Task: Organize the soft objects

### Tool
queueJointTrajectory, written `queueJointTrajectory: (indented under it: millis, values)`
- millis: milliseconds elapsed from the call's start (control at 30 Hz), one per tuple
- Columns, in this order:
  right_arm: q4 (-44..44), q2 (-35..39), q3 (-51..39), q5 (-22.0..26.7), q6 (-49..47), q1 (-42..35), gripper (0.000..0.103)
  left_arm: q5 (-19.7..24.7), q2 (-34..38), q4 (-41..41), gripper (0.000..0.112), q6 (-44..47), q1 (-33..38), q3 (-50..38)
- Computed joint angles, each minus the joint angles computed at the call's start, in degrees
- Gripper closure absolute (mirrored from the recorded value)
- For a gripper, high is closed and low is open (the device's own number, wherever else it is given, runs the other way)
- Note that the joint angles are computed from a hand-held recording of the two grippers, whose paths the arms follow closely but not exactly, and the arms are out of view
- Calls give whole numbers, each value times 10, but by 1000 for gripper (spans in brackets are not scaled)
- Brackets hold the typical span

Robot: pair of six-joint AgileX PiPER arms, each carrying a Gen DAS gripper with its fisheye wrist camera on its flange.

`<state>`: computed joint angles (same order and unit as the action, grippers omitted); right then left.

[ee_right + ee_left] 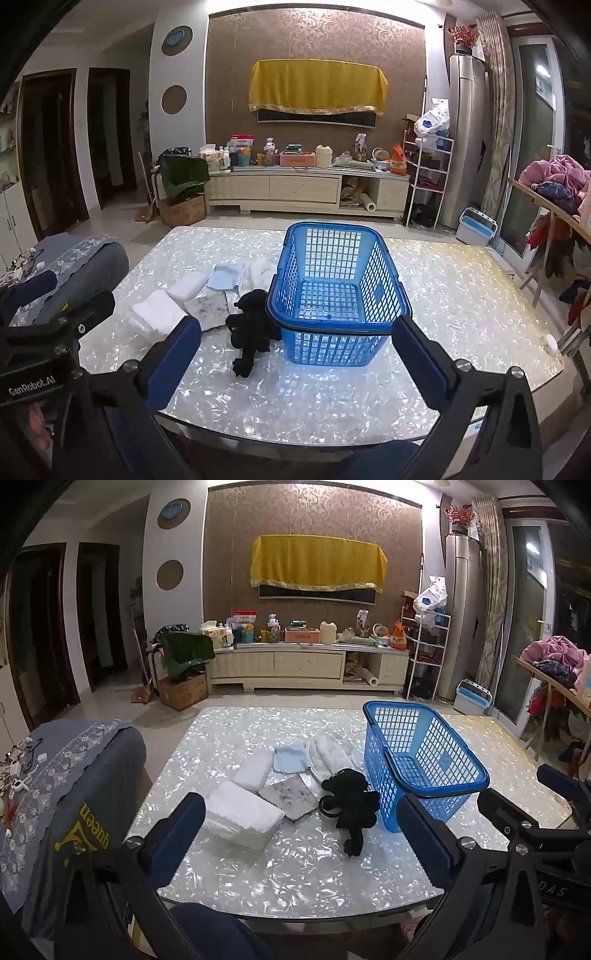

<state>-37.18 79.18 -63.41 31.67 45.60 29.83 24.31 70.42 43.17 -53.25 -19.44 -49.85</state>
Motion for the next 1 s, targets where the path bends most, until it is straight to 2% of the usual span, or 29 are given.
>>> queueJointTrajectory:
  millis: [1000]
  values:
    - [22,-6,1,5,-15,-2,0,4,1,1,9,10,0,-2]
